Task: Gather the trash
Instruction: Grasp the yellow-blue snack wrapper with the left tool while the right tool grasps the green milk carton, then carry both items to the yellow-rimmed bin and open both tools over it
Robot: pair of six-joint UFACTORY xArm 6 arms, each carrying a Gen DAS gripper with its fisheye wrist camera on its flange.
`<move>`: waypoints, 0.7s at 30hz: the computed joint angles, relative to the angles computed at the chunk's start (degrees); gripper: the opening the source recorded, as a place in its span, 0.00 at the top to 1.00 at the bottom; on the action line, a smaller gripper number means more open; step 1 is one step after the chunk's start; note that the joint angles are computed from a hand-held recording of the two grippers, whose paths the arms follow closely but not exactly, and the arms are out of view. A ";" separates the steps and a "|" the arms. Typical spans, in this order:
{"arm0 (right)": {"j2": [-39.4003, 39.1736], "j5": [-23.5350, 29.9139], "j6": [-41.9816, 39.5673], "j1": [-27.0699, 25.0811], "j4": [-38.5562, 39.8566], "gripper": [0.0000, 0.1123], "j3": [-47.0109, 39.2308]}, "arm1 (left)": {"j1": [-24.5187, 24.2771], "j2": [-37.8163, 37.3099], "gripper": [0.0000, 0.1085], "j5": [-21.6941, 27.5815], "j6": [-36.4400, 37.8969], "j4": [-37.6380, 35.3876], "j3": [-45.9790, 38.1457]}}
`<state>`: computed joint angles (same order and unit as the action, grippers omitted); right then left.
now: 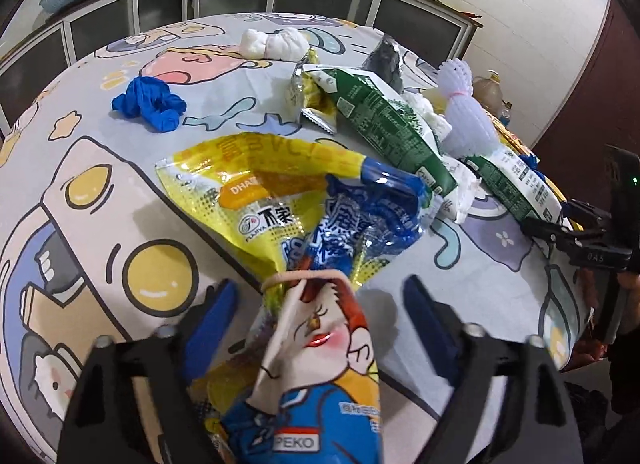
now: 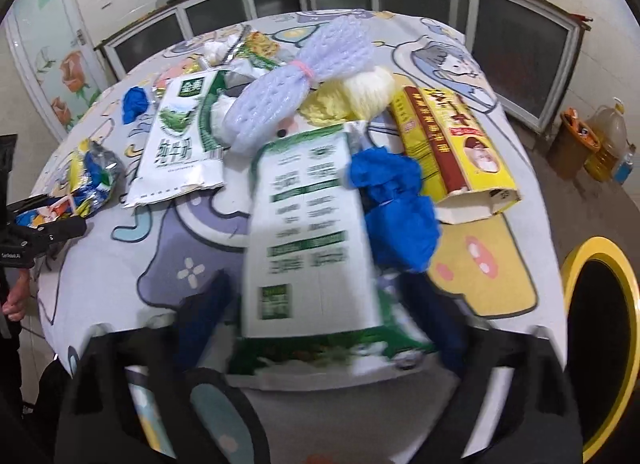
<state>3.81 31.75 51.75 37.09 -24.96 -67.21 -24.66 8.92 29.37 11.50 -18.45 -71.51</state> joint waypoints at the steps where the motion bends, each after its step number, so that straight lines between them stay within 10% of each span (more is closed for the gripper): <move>1: -0.20 -0.20 -0.12 -0.10 0.73 0.29 0.18 | -0.01 -0.16 0.43 -0.54 -0.98 1.11 0.28; 3: -0.35 -0.23 -0.88 -0.12 2.33 0.30 0.21 | 0.18 -0.49 0.61 -0.89 -1.83 2.03 0.65; 13: -6.58 -5.69 -0.65 1.26 4.55 0.33 4.29 | 0.52 -9.74 0.62 -4.14 0.24 -0.33 7.69; 15: -8.27 -6.36 -1.58 1.60 6.23 0.50 5.34 | 0.43 -11.58 0.62 -4.70 0.47 -0.65 8.84; 21: -10.12 -4.38 0.12 1.50 6.12 0.54 7.45 | -0.48 -13.83 0.62 -5.59 0.69 0.10 9.63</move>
<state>-6.31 27.38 51.87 38.58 -18.83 -59.76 -25.15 -4.91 23.78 12.19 -18.35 -61.88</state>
